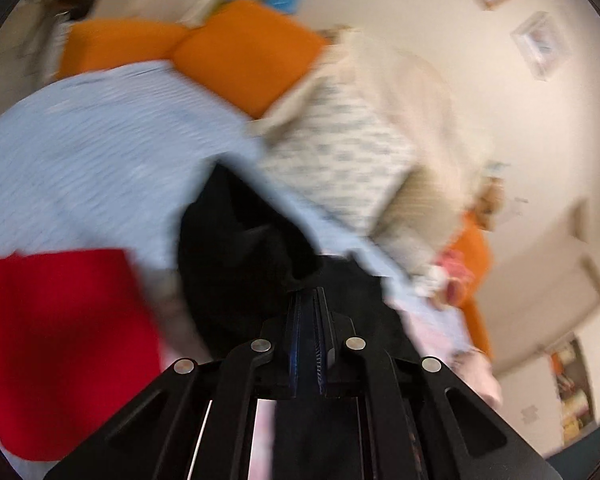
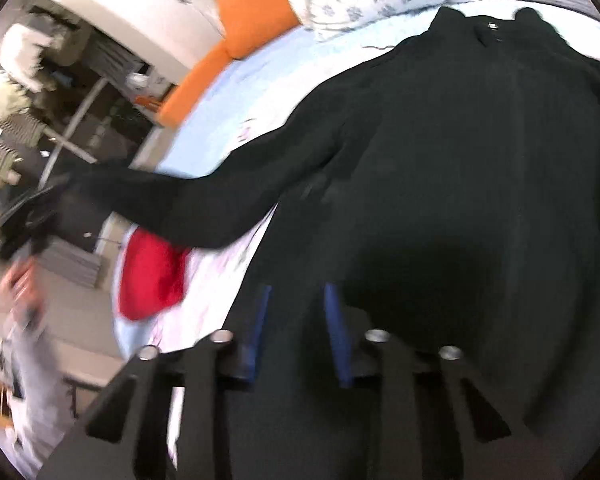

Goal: Fold large clothes

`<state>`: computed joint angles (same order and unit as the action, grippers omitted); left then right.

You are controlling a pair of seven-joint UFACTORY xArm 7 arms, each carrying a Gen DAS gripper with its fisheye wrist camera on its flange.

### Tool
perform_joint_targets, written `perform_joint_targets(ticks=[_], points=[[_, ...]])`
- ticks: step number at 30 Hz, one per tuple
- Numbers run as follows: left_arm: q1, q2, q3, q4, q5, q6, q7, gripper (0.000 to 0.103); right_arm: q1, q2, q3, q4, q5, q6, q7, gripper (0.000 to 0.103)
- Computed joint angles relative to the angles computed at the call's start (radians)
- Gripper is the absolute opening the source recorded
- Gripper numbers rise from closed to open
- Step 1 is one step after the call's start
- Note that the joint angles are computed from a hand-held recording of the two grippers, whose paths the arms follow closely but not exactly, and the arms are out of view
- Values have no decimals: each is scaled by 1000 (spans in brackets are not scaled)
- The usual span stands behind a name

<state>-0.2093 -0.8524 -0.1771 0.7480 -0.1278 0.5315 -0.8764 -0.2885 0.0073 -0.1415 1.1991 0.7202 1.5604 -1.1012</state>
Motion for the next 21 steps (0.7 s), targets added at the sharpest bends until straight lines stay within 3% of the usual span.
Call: perform_joint_targets(ticks=[1,3,7,8,9,11,14,16,18,21], points=[[-24,18,-6,27,-5,-26,14,11,36,33,36,27,-4,-71,47,13],[-66,80,-28,103,-1,-61,53,11,98,122,90,110,-30,-136,140,13],[-92,192,-81,225,38,-22,103,12,156,225,143,203,-52,-231,308,14],[-88,201,-91,232,44,4,97,24,156,232,150,205,-42,-239,320,15],[-58,202,-117,237,69,71,65,56,153,235,157,201,-32,-237,322,15],[2,167,-161,197,122,147,-18,86,145,221,162,179,-31,-227,291,16],[2,105,-154,41,118,168,-106,86,134,190,156,149,-52,-197,227,16],[-67,48,-111,-150,-5,25,-204,86,128,154,145,120,-74,-188,174,18],[-125,35,-104,-289,-92,-121,-288,86,129,133,136,107,-93,-183,147,28],[-188,97,-117,-405,-151,-322,-391,85,126,110,121,84,-100,-178,119,34]])
